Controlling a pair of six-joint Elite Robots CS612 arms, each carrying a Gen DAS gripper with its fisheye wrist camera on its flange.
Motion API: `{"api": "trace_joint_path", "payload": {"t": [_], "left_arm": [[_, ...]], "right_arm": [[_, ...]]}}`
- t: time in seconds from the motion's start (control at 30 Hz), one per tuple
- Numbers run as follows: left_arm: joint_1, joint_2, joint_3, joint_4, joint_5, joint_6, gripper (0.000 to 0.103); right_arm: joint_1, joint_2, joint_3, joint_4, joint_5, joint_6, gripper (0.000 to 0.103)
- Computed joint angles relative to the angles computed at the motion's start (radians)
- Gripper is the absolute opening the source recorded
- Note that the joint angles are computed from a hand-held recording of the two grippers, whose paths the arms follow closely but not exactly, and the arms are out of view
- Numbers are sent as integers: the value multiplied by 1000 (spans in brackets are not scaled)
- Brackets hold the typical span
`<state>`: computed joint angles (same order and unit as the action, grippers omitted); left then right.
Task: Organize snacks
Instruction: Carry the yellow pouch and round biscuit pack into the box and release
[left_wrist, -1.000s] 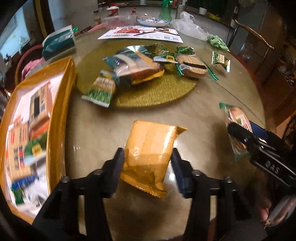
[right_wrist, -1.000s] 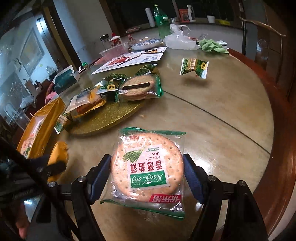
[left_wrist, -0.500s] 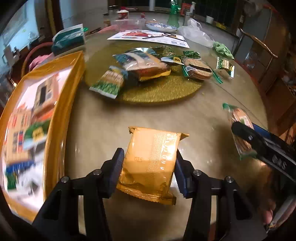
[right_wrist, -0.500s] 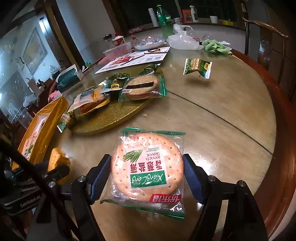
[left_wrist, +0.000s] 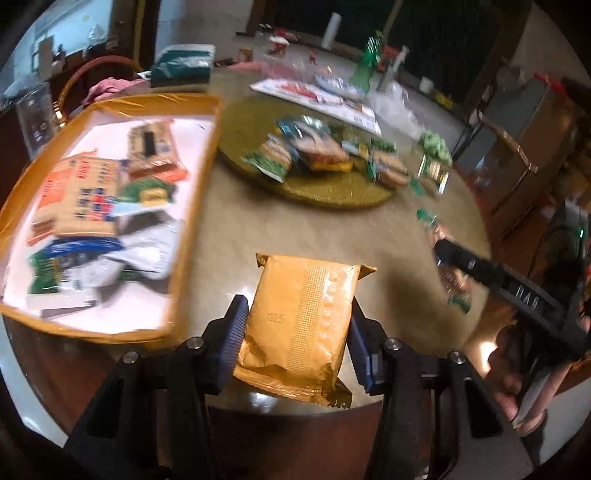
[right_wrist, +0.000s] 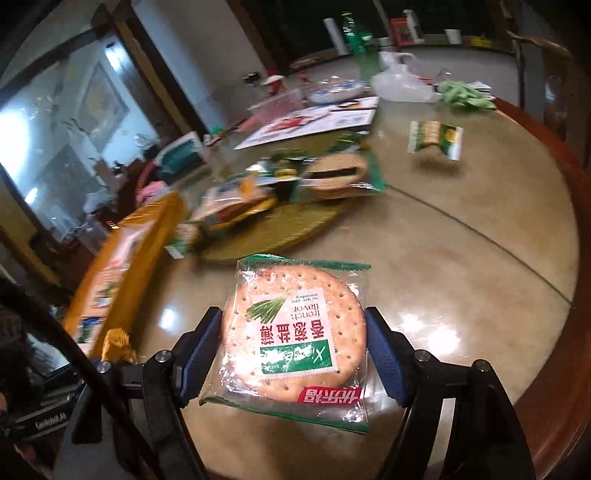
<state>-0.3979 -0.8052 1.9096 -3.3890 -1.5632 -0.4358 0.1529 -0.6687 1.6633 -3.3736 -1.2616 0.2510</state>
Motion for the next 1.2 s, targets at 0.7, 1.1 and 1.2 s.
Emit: {"api": "trace_joint_path", "payload": {"t": [0.7,1.1,1.2], "left_arm": [[176,-36,-67,-31,70,-56,53],[258,60,-305,232,43,11,53],[260,78,-343,306,43,37,53]], "right_arm": [[135,64,-321,267,222,-197,76],[175,215,-654,497,110,-185,76],[180,241,-710,560,84,-197,76]]}}
